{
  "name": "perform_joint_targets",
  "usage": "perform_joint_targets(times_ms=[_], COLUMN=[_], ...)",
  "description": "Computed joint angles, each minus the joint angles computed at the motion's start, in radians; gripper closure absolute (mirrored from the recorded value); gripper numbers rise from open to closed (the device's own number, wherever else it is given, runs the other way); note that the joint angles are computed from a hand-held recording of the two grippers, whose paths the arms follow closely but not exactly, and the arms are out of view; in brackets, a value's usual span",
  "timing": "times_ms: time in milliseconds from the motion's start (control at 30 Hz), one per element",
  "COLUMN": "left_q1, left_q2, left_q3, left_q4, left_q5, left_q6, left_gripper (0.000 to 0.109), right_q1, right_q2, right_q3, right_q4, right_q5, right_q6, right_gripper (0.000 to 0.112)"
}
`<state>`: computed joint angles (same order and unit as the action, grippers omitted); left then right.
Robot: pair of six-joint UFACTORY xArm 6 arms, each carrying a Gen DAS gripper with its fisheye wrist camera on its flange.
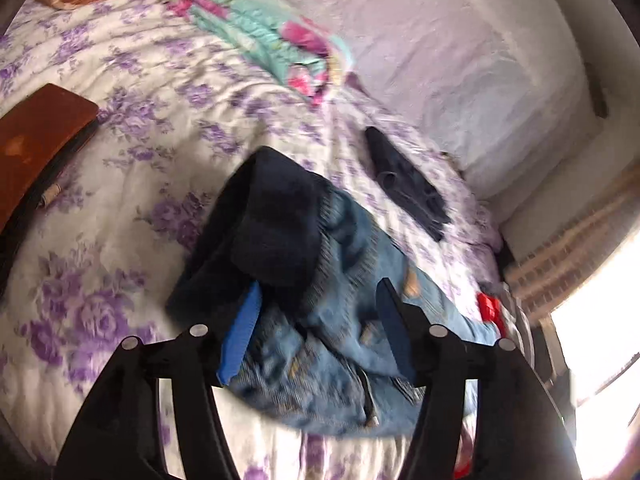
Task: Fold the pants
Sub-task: 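Lift the jeans with both tools and fold the legs toward the waistband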
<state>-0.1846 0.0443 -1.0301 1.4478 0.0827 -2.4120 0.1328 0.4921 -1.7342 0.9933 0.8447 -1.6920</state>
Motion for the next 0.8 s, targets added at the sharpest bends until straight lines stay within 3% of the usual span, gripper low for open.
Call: perform_joint_targets(times_ms=[100, 133, 167, 233, 300, 400, 500, 533, 567, 667, 800], left_q1=[0.027, 0.028, 0.031, 0.026, 0.021, 0.014, 0.017, 0.017, 0.017, 0.016, -0.002], left_q2=[0.031, 0.027, 0.019, -0.005, -0.027, -0.041, -0.037, -0.035, -0.036, -0.045, -0.083], left_q3=[-0.028, -0.029, -0.035, -0.034, -0.027, -0.014, -0.013, -0.014, -0.014, -0.005, 0.038], left_q4=[-0.005, 0.028, 0.088, 0.149, 0.133, -0.065, -0.174, -0.203, -0.216, -0.213, -0.135], left_q5=[-0.029, -0.027, -0.036, -0.032, -0.029, -0.019, -0.021, -0.021, -0.021, -0.021, -0.021], left_q6=[-0.050, -0.098, -0.158, -0.215, -0.194, 0.020, 0.126, 0.156, 0.169, 0.171, 0.127], left_gripper=[0.056, 0.074, 0.081, 0.083, 0.084, 0.084, 0.084, 0.084, 0.084, 0.084, 0.084], right_q1=[0.015, 0.018, 0.019, 0.019, 0.024, 0.034, 0.058, 0.067, 0.074, 0.050, 0.009], right_q2=[-0.016, -0.014, -0.011, -0.001, 0.005, 0.022, 0.049, 0.057, 0.060, 0.037, -0.065], right_q3=[0.038, 0.038, 0.035, 0.022, 0.019, 0.009, 0.000, -0.001, -0.001, -0.013, 0.084], right_q4=[0.016, 0.012, 0.005, -0.009, -0.016, -0.028, -0.052, -0.037, -0.023, 0.064, 0.111], right_q5=[-0.046, -0.053, -0.056, -0.055, -0.070, -0.084, -0.143, -0.179, -0.211, -0.172, -0.110], right_q6=[-0.064, -0.067, -0.063, -0.060, -0.078, -0.097, -0.117, -0.143, -0.159, -0.171, -0.223], right_gripper=[0.068, 0.069, 0.069, 0.069, 0.069, 0.068, 0.070, 0.079, 0.102, 0.106, 0.106])
